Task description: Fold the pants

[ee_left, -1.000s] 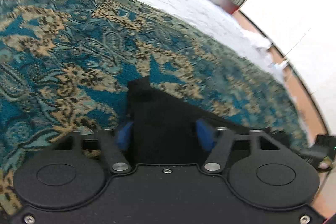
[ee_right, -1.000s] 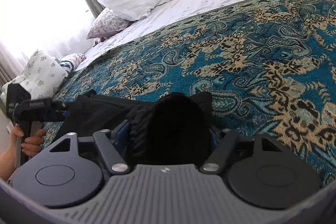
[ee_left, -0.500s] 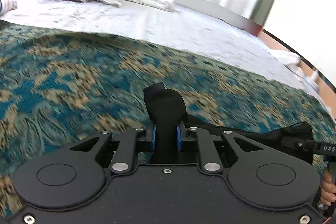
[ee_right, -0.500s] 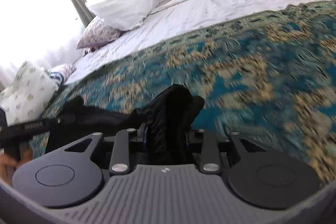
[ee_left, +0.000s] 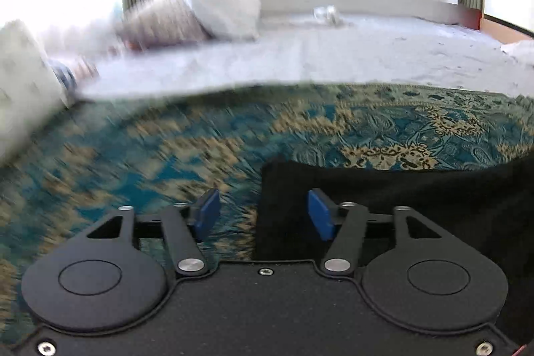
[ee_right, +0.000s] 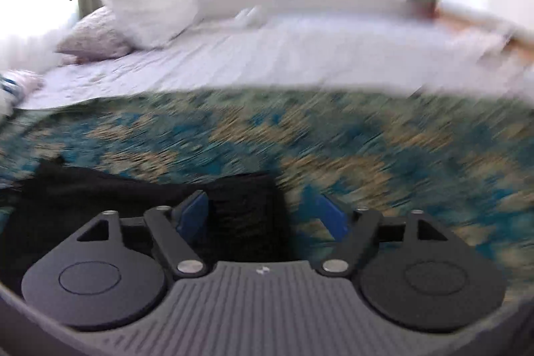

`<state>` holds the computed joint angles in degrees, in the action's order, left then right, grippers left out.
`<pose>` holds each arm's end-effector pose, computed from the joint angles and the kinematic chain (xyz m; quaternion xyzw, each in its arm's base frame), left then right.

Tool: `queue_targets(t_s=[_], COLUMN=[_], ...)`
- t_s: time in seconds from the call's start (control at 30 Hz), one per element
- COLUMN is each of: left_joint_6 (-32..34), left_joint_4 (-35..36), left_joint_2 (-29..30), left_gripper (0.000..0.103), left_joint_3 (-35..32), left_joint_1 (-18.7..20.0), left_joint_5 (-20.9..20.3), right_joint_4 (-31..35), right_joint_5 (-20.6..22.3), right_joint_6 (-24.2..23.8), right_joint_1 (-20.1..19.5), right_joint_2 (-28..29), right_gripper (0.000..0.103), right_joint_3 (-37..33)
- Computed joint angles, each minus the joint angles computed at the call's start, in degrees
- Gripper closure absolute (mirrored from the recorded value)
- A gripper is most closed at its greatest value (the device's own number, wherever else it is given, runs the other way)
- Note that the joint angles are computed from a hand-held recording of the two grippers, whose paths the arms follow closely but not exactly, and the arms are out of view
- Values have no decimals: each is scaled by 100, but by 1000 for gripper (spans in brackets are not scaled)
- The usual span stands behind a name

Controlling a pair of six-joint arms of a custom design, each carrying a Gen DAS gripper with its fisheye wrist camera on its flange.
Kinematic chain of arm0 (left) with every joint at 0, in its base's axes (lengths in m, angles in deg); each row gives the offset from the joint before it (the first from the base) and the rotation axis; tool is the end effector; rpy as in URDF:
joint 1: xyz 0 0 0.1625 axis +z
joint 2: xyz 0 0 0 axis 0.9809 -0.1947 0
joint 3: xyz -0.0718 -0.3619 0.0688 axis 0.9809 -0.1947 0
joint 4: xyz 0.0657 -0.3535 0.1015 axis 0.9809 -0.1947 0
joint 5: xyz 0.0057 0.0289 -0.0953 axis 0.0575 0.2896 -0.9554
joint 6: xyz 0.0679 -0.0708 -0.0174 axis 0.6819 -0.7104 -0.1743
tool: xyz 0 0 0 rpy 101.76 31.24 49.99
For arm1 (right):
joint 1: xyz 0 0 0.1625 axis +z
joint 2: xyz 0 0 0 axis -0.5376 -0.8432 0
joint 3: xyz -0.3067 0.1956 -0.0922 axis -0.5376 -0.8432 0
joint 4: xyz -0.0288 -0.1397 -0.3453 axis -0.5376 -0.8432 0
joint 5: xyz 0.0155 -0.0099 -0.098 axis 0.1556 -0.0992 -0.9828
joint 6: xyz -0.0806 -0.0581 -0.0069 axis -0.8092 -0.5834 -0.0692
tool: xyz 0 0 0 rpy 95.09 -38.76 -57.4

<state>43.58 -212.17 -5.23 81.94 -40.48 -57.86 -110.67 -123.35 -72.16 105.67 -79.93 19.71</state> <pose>-0.3639 -0.5751 -0.0221 0.2113 0.7861 -0.4270 0.3937 -0.0519 -0.5636 0.3498 0.1300 -0.8054 0.4555 0.3562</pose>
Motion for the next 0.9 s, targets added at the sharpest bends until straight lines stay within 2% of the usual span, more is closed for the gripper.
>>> queue_targets(t_s=[0.03, 0.1, 0.27, 0.33, 0.4, 0.5, 0.6, 0.67, 0.73, 0.83, 0.9], left_joint_6=[302, 368, -589, -970, -1419, -1388, -1933, -2154, -2149, -2116, -2142], left_joint_4=[-456, -780, -333, 69, 506, 72, 460, 627, 602, 482, 431], left_joint_2=[5, -144, -622, -695, -776, -765, -998, -1120, -1186, -1232, -1247], left_gripper=[41, 40, 40, 40, 40, 40, 40, 40, 39, 37, 34], left_joint_3=[179, 604, 1699, 1974, 2231, 2555, 2728, 2848, 2996, 3174, 3226], left_joint_1=[-112, -278, -612, -680, -742, -798, -806, -833, -903, -996, -1028], left_joint_5=[73, 22, -199, -163, -67, 12, -88, -88, -20, 40, 32], right_joint_4=[-575, -1086, -1394, -1371, -1275, -977, -1492, -1550, -1651, -1865, -2097], right_joint_5=[-31, 73, -238, -304, -269, -464, -414, -486, -651, -993, -897], right_joint_6=[-254, -596, -1136, -1104, -839, -613, -968, -838, -725, -808, -883], right_joint_1=[22, -1, -70, -178, -259, -237, -350, -380, -368, -296, -307], right_joint_2=[-23, -162, -321, -364, -497, -699, -604, -691, -736, -734, -795], right_gripper=[19, 19, 21, 22, 21, 21, 18, 18, 18, 19, 20], right_joint_3=[264, 719, 1358, 1480, 1564, 1658, 1821, 1900, 1939, 2008, 2166])
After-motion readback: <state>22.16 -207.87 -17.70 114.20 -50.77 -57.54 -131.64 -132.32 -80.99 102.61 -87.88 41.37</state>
